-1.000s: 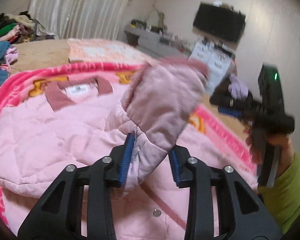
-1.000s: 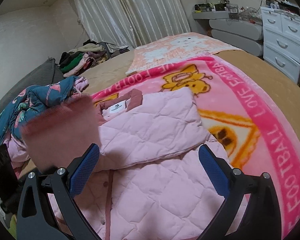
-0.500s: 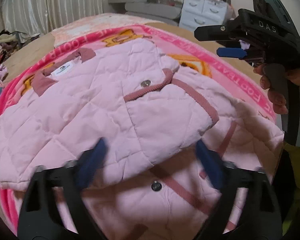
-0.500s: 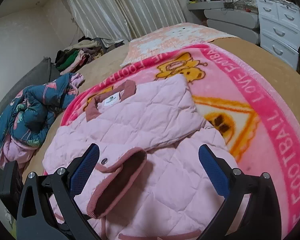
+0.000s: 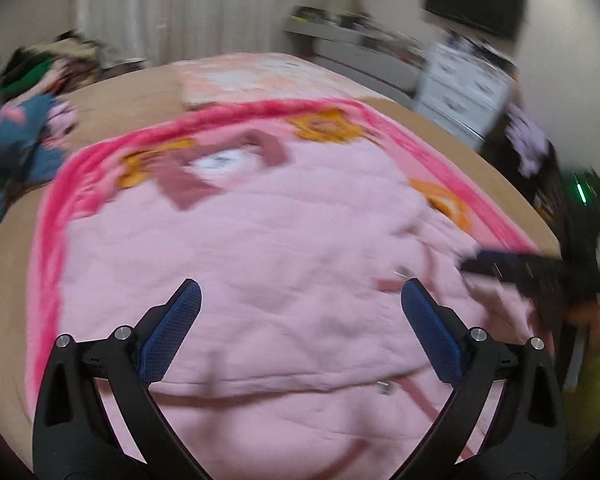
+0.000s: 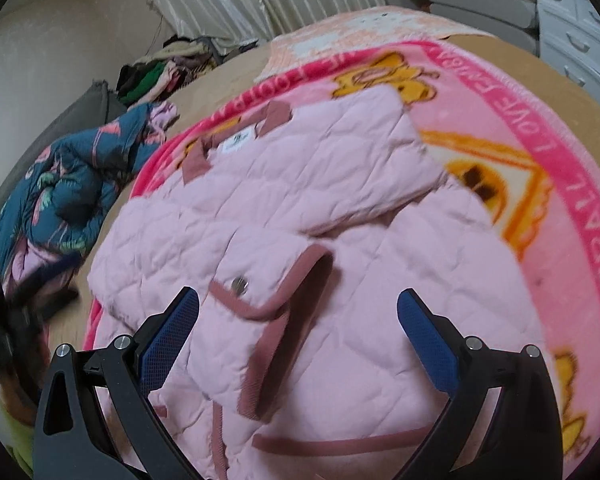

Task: Fold large clothes

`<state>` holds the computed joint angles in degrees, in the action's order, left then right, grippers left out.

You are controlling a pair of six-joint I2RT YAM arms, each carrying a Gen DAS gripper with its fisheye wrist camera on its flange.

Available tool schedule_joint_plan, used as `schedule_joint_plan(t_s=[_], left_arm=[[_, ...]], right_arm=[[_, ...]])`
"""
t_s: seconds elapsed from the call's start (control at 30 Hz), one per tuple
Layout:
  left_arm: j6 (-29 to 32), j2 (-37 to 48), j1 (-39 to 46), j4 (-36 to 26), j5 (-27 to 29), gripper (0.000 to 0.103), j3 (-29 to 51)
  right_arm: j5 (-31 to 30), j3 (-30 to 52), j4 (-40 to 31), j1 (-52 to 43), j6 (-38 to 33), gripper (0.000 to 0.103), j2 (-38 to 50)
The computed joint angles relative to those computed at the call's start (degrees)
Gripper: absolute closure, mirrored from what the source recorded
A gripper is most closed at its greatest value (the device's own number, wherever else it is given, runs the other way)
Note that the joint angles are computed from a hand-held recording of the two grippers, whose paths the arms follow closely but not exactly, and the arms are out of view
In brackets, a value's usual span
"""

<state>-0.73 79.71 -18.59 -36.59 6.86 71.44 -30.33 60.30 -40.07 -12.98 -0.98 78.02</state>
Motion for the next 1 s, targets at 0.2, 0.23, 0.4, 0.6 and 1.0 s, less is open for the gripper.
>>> schedule_joint_plan(t_s=[0.2, 0.23, 0.4, 0.6, 1.0], left_arm=[[-2.04, -0.40, 11.06, -1.22, 0.18, 0.009, 2.76], [-1.97, -0.44, 12.44, -1.46, 0.82, 0.009, 3.15], [-3.34, -0.83, 20.04, -1.27, 0.80, 0.009, 4.23], [-4.68, -0.28, 27.21, -1.31, 4.76, 0.009, 5.21], [-7.61, 3.43, 30.92, 0.60, 8.57, 0.009, 4.63]], right_arm=[[2.09, -3.82, 3.15, 7.20, 4.68, 0.004, -0.02], [2.43, -4.07, 3.61, 8.11, 5.40, 0.004, 0.32], [2.99, -5.38, 6.56, 12.05, 9.74, 0.004, 2.78], [3.76, -7.87, 11.89, 12.62, 15.86, 0.004, 4.19], [8.38, -4.63, 13.52, 16.77, 8.79, 0.083, 0.61]])
